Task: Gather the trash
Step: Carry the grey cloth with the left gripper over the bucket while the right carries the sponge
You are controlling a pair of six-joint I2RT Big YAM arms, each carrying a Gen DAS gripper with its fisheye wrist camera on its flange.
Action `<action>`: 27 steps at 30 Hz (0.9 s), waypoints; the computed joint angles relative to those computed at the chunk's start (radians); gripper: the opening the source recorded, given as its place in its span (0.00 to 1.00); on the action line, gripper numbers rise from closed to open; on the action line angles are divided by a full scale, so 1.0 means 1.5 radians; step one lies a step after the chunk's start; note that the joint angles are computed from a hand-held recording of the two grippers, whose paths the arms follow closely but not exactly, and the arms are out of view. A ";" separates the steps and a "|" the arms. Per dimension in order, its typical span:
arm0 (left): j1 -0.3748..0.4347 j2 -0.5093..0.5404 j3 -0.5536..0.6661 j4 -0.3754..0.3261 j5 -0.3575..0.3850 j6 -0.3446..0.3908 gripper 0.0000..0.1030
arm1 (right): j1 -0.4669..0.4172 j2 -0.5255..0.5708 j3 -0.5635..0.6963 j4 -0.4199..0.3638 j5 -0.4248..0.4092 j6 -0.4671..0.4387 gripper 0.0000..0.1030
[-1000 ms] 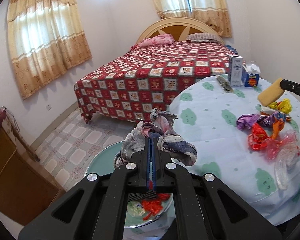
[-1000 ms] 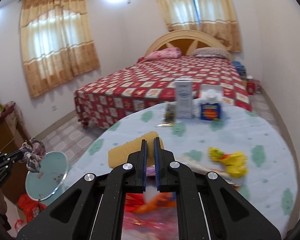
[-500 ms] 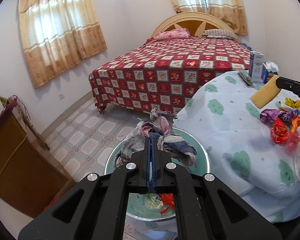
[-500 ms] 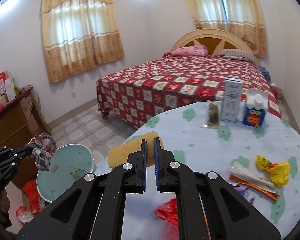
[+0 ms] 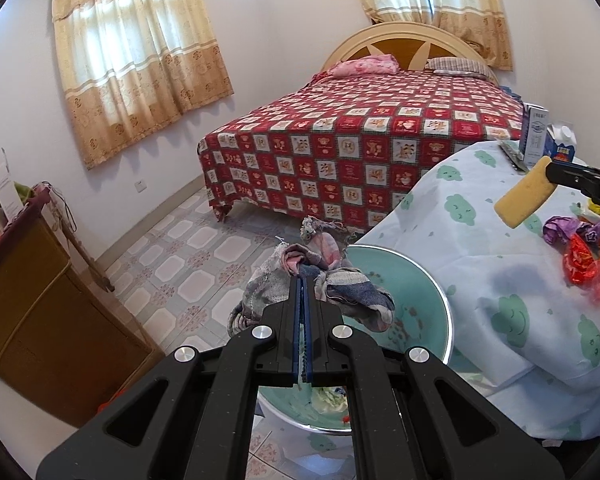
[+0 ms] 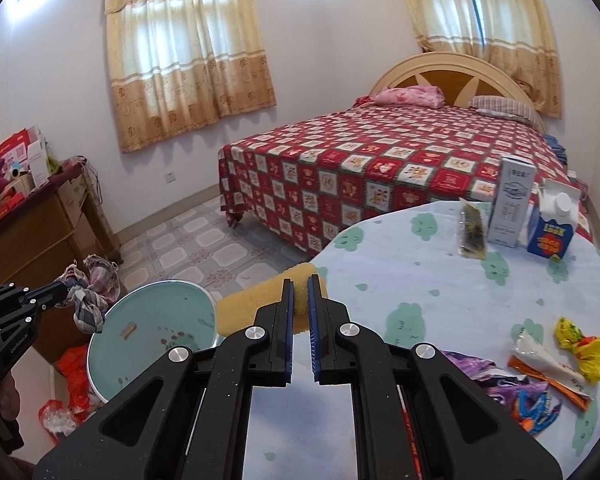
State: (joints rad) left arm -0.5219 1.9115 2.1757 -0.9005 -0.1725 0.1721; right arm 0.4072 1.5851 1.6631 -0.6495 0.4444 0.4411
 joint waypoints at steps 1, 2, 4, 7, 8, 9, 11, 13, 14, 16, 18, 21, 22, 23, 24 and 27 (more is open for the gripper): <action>0.001 0.000 -0.001 0.000 -0.001 0.000 0.01 | 0.000 0.001 0.000 0.001 -0.002 -0.002 0.07; 0.002 0.000 0.000 0.001 -0.003 0.000 0.01 | 0.001 0.005 0.004 0.002 -0.005 -0.004 0.07; 0.005 0.000 0.000 -0.001 -0.005 -0.002 0.01 | 0.004 0.014 0.013 0.001 -0.010 -0.010 0.08; 0.010 -0.002 -0.002 -0.001 -0.008 -0.004 0.01 | 0.006 0.022 0.021 0.000 -0.015 -0.015 0.08; 0.012 -0.003 -0.004 -0.001 -0.009 -0.004 0.01 | 0.007 0.026 0.026 -0.001 -0.017 -0.018 0.08; 0.013 -0.005 -0.008 0.000 -0.010 -0.004 0.01 | 0.007 0.026 0.026 -0.001 -0.017 -0.018 0.08; 0.016 -0.005 -0.010 0.000 -0.010 -0.003 0.01 | 0.009 0.035 0.036 -0.003 -0.021 -0.024 0.08; 0.019 -0.007 -0.014 0.001 -0.012 -0.003 0.01 | 0.010 0.041 0.044 -0.005 -0.023 -0.028 0.08; 0.020 -0.008 -0.014 0.000 -0.012 -0.003 0.01 | 0.012 0.045 0.050 -0.006 -0.024 -0.031 0.08; 0.023 -0.010 -0.016 0.001 -0.013 -0.005 0.01 | 0.013 0.051 0.058 -0.007 -0.026 -0.034 0.08; 0.026 -0.010 -0.017 0.003 -0.014 -0.007 0.01 | 0.015 0.059 0.068 -0.009 -0.029 -0.038 0.08; 0.030 -0.012 -0.017 0.004 -0.015 -0.010 0.01 | 0.016 0.069 0.079 -0.009 -0.035 -0.044 0.08; 0.031 -0.011 -0.016 0.004 -0.016 -0.011 0.01 | 0.015 0.071 0.082 -0.009 -0.037 -0.046 0.08; 0.032 -0.011 -0.016 0.003 -0.016 -0.011 0.01 | 0.015 0.074 0.085 -0.009 -0.040 -0.047 0.08; 0.032 -0.011 -0.015 0.003 -0.017 -0.012 0.01 | 0.016 0.079 0.092 -0.011 -0.043 -0.050 0.08; 0.035 -0.013 -0.019 0.003 -0.017 -0.013 0.01 | 0.018 0.085 0.099 -0.012 -0.045 -0.056 0.08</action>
State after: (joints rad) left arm -0.4701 1.8921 2.1475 -0.8965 -0.1988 0.1530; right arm 0.4347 1.7120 1.8118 -0.6680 0.3764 0.3578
